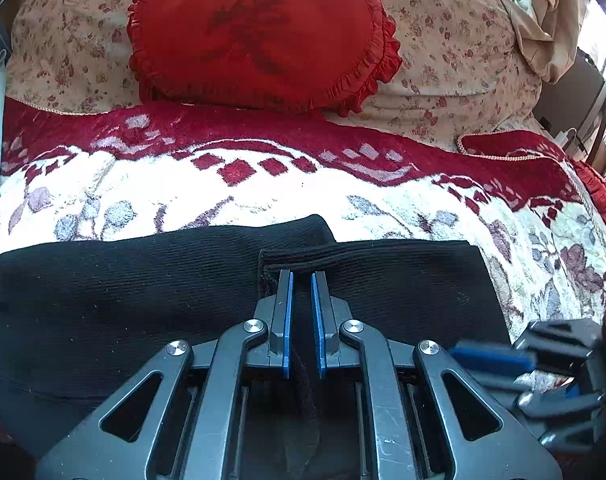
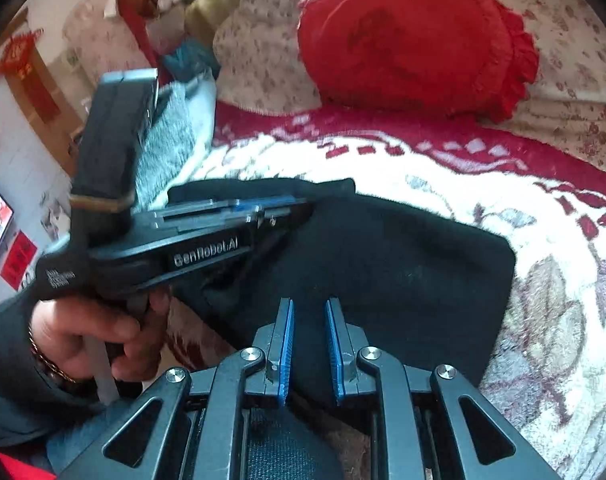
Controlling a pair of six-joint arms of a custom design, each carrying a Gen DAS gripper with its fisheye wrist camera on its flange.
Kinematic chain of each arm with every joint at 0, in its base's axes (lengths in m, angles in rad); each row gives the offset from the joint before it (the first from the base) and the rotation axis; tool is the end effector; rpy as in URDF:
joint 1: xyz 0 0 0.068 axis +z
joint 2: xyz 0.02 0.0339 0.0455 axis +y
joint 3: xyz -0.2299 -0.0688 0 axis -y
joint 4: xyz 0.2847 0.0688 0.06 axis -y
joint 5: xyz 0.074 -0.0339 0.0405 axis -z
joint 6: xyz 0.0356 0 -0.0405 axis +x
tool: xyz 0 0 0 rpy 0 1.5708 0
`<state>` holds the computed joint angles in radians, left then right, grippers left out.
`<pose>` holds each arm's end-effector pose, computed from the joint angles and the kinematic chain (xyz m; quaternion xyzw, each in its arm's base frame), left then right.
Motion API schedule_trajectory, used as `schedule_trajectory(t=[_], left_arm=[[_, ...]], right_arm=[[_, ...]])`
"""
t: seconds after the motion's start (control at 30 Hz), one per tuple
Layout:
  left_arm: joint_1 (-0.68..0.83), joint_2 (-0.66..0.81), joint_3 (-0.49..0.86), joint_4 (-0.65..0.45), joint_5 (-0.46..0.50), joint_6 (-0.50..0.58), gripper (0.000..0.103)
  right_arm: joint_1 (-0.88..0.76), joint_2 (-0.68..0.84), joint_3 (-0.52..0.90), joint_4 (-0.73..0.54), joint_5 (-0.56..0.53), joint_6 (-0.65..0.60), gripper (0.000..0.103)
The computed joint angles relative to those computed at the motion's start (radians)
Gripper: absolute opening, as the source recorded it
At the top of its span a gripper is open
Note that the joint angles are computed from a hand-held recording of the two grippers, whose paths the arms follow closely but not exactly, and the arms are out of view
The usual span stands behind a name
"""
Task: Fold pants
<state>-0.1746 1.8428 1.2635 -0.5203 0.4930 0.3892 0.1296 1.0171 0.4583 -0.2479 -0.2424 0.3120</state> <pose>0.3917 -0.0862 0.1354 0.3170 0.8899 -0.2117 0.2505 0.2442 0.0405 0.1306 0.0390 0.9214 0.1905 0.3365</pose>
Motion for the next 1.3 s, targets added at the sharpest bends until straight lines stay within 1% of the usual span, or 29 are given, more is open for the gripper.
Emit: schedule_trajectory(t=[0.03, 0.07, 0.1, 0.17, 0.2, 0.27, 0.4, 0.47, 0.5, 0.53, 0.57, 0.6, 0.63, 0.67, 0.7, 0.73, 0.77, 0.8, 0.9, 0.93, 0.97, 1.07, 1.13, 1.17, 1.23, 1.27, 1.3], left_arm=[[0.001, 0.001, 0.003, -0.003, 0.003, 0.0, 0.008], [0.003, 0.004, 0.006, -0.006, 0.007, 0.001, 0.008], [0.004, 0.005, 0.007, -0.007, 0.008, 0.0, 0.008], [0.004, 0.006, 0.009, -0.007, 0.009, 0.001, 0.008], [0.004, 0.006, 0.009, -0.007, 0.009, 0.001, 0.008], [0.005, 0.005, 0.006, -0.005, 0.013, -0.003, 0.008], [0.01, 0.011, 0.011, -0.008, 0.03, -0.006, 0.008], [0.014, 0.014, 0.014, -0.012, 0.038, -0.006, 0.008], [0.017, 0.015, 0.017, -0.016, 0.048, -0.004, 0.008], [0.026, 0.017, 0.023, -0.023, 0.07, -0.003, 0.008], [0.041, 0.025, 0.038, -0.044, 0.101, 0.002, 0.009], [0.055, 0.034, 0.057, -0.073, 0.13, 0.005, 0.012], [0.07, 0.043, 0.076, -0.106, 0.162, 0.01, 0.021], [0.09, 0.044, 0.09, -0.136, 0.197, 0.016, 0.035], [0.104, 0.034, 0.087, -0.142, 0.217, 0.018, 0.04], [0.117, 0.02, 0.078, -0.142, 0.231, 0.019, 0.047], [0.134, 0.01, 0.077, -0.158, 0.256, 0.029, 0.051], [0.15, 0.007, 0.086, -0.192, 0.278, 0.05, 0.052], [0.226, 0.017, 0.131, -0.337, 0.353, 0.139, 0.056], [0.263, 0.025, 0.144, -0.389, 0.377, 0.173, 0.059], [0.305, 0.038, 0.159, -0.443, 0.403, 0.21, 0.061], [0.462, 0.121, 0.229, -0.604, 0.471, 0.287, 0.061], [0.571, 0.184, 0.276, -0.668, 0.503, 0.308, 0.061], [0.611, 0.197, 0.282, -0.654, 0.508, 0.282, 0.061], [0.687, 0.244, 0.307, -0.596, 0.514, 0.176, 0.064], [0.704, 0.277, 0.33, -0.582, 0.523, 0.136, 0.066], [0.714, 0.316, 0.359, -0.565, 0.527, 0.084, 0.066]], right_arm=[[0.004, -0.017, -0.006, 0.005, 0.022, 0.004, 0.015], [-0.004, -0.071, -0.027, 0.001, 0.029, 0.005, 0.015], [-0.008, -0.149, -0.064, 0.017, 0.035, 0.027, 0.015], [-0.027, -0.249, -0.115, 0.05, 0.055, 0.079, 0.015], [-0.04, -0.268, -0.129, 0.064, 0.074, 0.103, 0.015], [-0.064, -0.316, -0.147, 0.045, 0.121, 0.143, 0.015], [-0.138, -0.329, -0.166, 0.045, 0.174, 0.238, 0.015], [-0.172, -0.359, -0.182, 0.029, 0.157, 0.26, 0.015], [-0.175, -0.314, -0.167, 0.032, 0.173, 0.268, 0.015], [-0.168, -0.319, -0.161, -0.007, 0.203, 0.27, 0.015], [-0.158, -0.274, -0.137, -0.025, 0.241, 0.268, 0.015], [-0.148, -0.251, -0.125, -0.042, 0.27, 0.272, 0.015], [-0.148, -0.221, -0.116, -0.042, 0.284, 0.274, 0.015], [-0.161, -0.216, -0.114, -0.055, 0.278, 0.27, 0.015], [-0.177, -0.204, -0.112, -0.063, 0.263, 0.267, 0.015], [-0.182, -0.177, -0.101, -0.072, 0.257, 0.268, 0.015], [-0.185, -0.164, -0.1, -0.086, 0.253, 0.267, 0.015], [-0.179, -0.128, -0.087, -0.096, 0.258, 0.27, 0.015], [-0.17, -0.1, -0.076, -0.104, 0.283, 0.259, 0.015], [-0.165, -0.102, -0.075, -0.108, 0.291, 0.256, 0.016], [-0.16, -0.105, -0.077, -0.112, 0.297, 0.257, 0.017], [-0.171, -0.105, -0.082, -0.109, 0.286, 0.263, 0.018], [-0.176, -0.109, -0.083, -0.11, 0.28, 0.269, 0.018], [-0.173, -0.11, -0.083, -0.112, 0.283, 0.272, 0.018], [-0.169, -0.108, -0.081, -0.116, 0.289, 0.271, 0.019], [-0.168, -0.107, -0.08, -0.116, 0.29, 0.27, 0.019], [-0.168, -0.106, -0.08, -0.117, 0.29, 0.269, 0.019]])
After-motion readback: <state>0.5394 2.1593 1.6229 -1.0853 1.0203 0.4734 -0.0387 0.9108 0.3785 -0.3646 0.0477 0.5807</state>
